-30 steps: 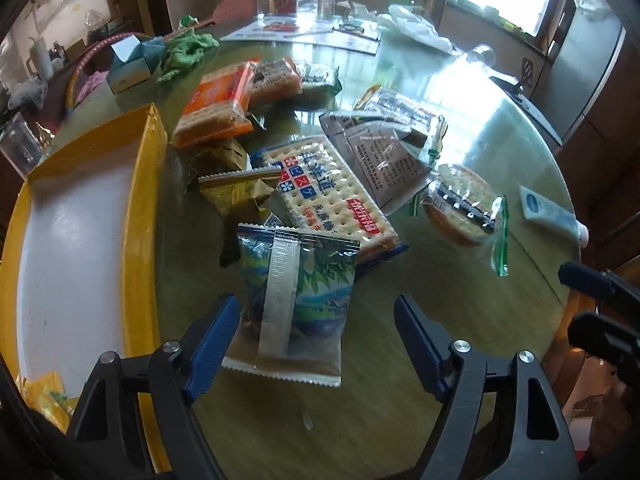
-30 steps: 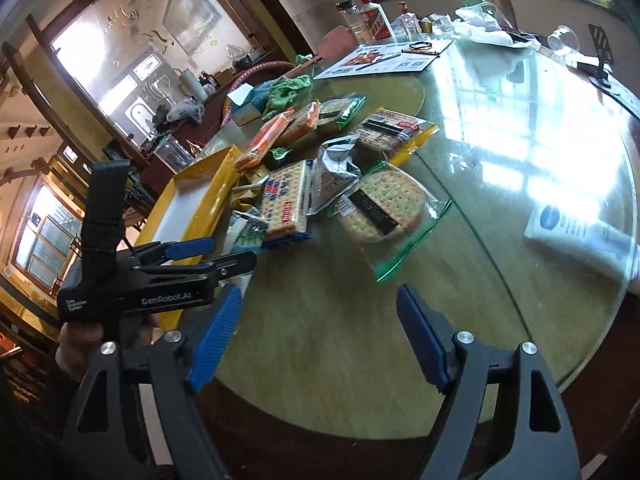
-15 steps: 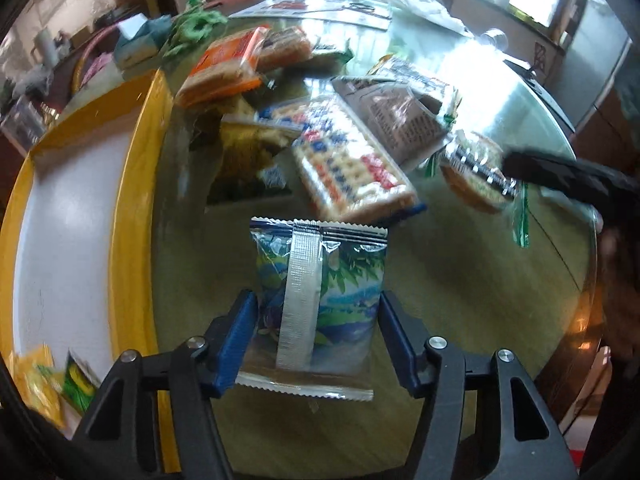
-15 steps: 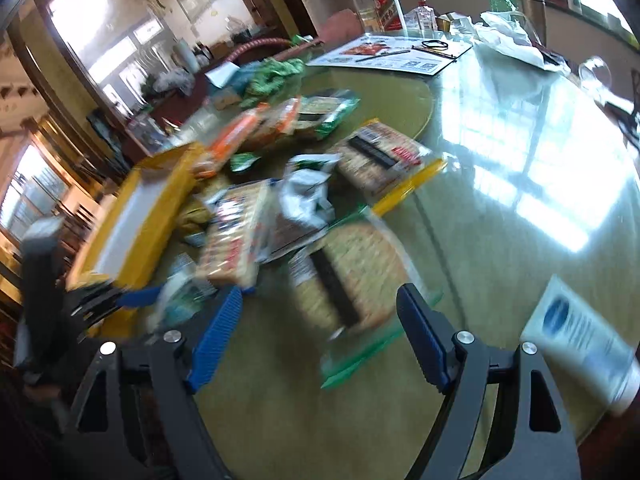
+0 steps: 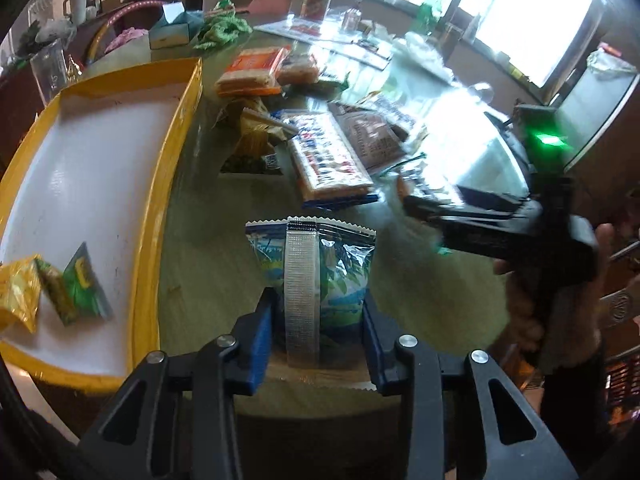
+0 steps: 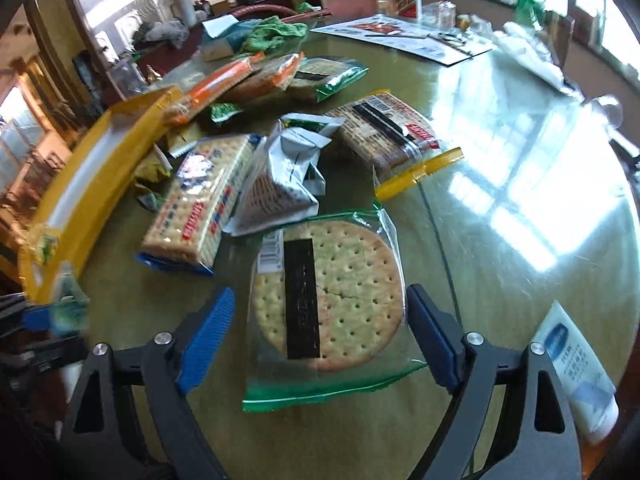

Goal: Organize snacks
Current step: 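Grasp the round cracker in green-edged bag with the right gripper while left carries its bag, then lower both held packets into the tray and open both grippers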

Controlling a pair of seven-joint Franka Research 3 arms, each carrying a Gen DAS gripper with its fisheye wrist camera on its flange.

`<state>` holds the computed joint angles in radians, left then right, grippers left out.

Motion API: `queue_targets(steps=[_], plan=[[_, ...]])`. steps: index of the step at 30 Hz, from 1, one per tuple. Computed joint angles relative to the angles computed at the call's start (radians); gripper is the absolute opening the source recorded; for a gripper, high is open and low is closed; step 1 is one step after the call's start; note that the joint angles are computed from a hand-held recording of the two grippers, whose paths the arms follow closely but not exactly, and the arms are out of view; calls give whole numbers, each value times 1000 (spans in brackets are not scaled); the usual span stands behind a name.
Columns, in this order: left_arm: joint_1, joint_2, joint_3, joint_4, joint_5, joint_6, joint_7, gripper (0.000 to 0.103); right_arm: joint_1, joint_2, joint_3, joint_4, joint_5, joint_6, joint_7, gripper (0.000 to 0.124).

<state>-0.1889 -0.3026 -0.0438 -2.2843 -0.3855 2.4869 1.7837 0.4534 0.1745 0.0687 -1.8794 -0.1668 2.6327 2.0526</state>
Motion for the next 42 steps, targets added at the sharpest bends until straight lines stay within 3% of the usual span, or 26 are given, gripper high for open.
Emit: queue_targets(steps=[2,4,9,12,16,21,26,30,36,42], plan=[[-7,-36,7,-24,-22,9,12,39,31,2,-23,10,-100,-31,104,77],[-11,-60,16,-37,-30,15,17,39,51,-1,-29,17,-183,-73,184,76],[-23,-152,50,-101,-49,38,24,39,50,-61,-2,-48,-224,-96,298,75],[-28,-195,74,-136,-56,52,16,39,36,-118,28,-127,-191,-46,321,74],[-37,-254,112,-183,-70,78,18,38,15,-191,65,-231,-102,85,323,74],[-25,-313,151,-199,-63,89,-6,38,4,-256,114,-261,-67,188,341,74],[1,-344,186,-181,-37,122,-34,38,0,-270,175,-167,-136,184,366,74],[24,-311,214,-131,-20,130,-62,38,29,-210,186,-47,-150,166,342,74],[25,-215,266,-48,-57,177,-16,38,111,-27,147,197,-100,119,211,74],[57,-59,282,45,-141,176,59,38,185,229,101,522,-47,-3,98,74]])
